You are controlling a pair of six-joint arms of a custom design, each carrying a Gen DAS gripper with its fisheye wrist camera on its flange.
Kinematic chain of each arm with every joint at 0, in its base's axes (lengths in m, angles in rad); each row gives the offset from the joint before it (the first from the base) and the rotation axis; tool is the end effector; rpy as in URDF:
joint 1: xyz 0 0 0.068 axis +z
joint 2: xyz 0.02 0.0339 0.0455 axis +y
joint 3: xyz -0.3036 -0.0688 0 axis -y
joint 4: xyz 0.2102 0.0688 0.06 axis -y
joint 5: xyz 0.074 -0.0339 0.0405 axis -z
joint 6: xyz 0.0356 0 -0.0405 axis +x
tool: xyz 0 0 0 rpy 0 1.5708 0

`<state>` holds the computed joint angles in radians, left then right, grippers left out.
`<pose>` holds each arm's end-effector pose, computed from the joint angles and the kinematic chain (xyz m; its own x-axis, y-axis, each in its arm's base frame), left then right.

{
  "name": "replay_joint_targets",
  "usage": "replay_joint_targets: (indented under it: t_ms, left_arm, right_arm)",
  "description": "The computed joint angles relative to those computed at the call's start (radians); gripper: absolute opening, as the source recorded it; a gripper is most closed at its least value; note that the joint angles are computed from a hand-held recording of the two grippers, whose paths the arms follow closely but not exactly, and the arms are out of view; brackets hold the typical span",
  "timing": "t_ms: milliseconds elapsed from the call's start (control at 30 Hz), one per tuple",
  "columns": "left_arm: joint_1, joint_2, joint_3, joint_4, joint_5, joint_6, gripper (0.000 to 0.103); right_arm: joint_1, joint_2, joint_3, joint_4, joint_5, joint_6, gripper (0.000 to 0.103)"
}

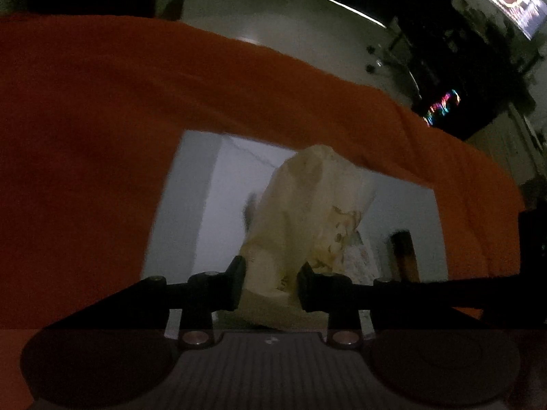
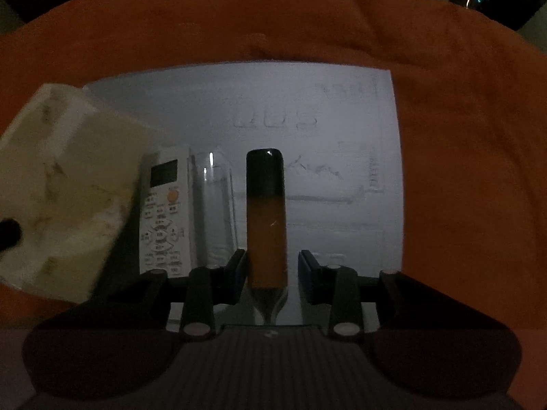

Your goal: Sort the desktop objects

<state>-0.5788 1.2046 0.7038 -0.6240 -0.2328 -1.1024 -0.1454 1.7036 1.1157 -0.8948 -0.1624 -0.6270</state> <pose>0.1479 -0.0869 0.2507 -0.7416 -0.5526 -0.3805 -0.4712 0.8327 -0.2909 0.2759 -0.0346 0.2391 -0.8738 -0.4572 -0.1657 -0.4739 0.8771 0.0788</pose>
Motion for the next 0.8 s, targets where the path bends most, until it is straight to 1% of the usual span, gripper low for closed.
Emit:
replay_joint_targets:
  t_ms: [100,133,200,300,367,400,433,467,533,633,700,733,767,800]
  left_arm:
    - [0.040,-0.046,-0.011,-0.040,-0.024,-0.014,0.027]
    - [0.070,-0.055,-0.018,-0.044,-0.006,0.000,0.027]
    - [0.116,-0.071,-0.043,-0.050,0.002,-0.013,0.027]
    - [0.171,-0.074,-0.089,-0.027,0.050,0.009,0.028]
    - [0.194,-0.060,-0.113,-0.007,0.086,0.021,0.033]
    - [0.192,-0.055,-0.118,-0.004,0.083,0.013,0.033]
    - [0.184,-0.049,-0.120,-0.007,0.073,0.002,0.038]
    - [0.165,-0.041,-0.103,-0.030,0.048,-0.014,0.049]
    - [0.129,-0.024,-0.070,-0.077,-0.002,-0.048,0.058]
    - [0.040,-0.017,0.010,-0.146,-0.078,-0.093,0.065]
    - [-0.028,-0.003,0.061,-0.172,-0.119,-0.114,0.065]
    - [-0.054,0.009,0.083,-0.170,-0.123,-0.109,0.070]
    - [-0.078,0.021,0.105,-0.166,-0.127,-0.102,0.072]
    - [-0.093,0.039,0.114,-0.147,-0.111,-0.085,0.072]
  right_arm:
    - [0.000,0.002,0.006,-0.002,0.004,-0.003,0.037]
    - [0.003,0.000,0.007,-0.004,0.006,-0.001,0.037]
    - [0.006,0.000,0.008,-0.005,0.006,0.002,0.037]
    - [0.011,0.000,0.010,-0.006,0.009,0.004,0.037]
    - [0.005,-0.001,0.002,-0.001,0.011,0.001,0.037]
    - [0.003,-0.003,-0.003,0.001,0.012,0.000,0.037]
    - [0.004,-0.004,-0.003,0.000,0.013,-0.001,0.037]
    - [0.005,-0.004,-0.004,0.000,0.015,0.000,0.037]
    - [0.007,-0.003,-0.004,0.001,0.017,0.003,0.037]
    - [0.010,-0.007,-0.009,0.009,0.020,0.000,0.037]
    - [0.015,-0.009,-0.012,0.015,0.025,0.007,0.036]
    - [0.017,-0.011,-0.016,0.021,0.026,0.010,0.035]
    - [0.020,-0.015,-0.024,0.030,0.028,0.010,0.033]
    - [0.023,-0.020,-0.031,0.036,0.029,0.007,0.029]
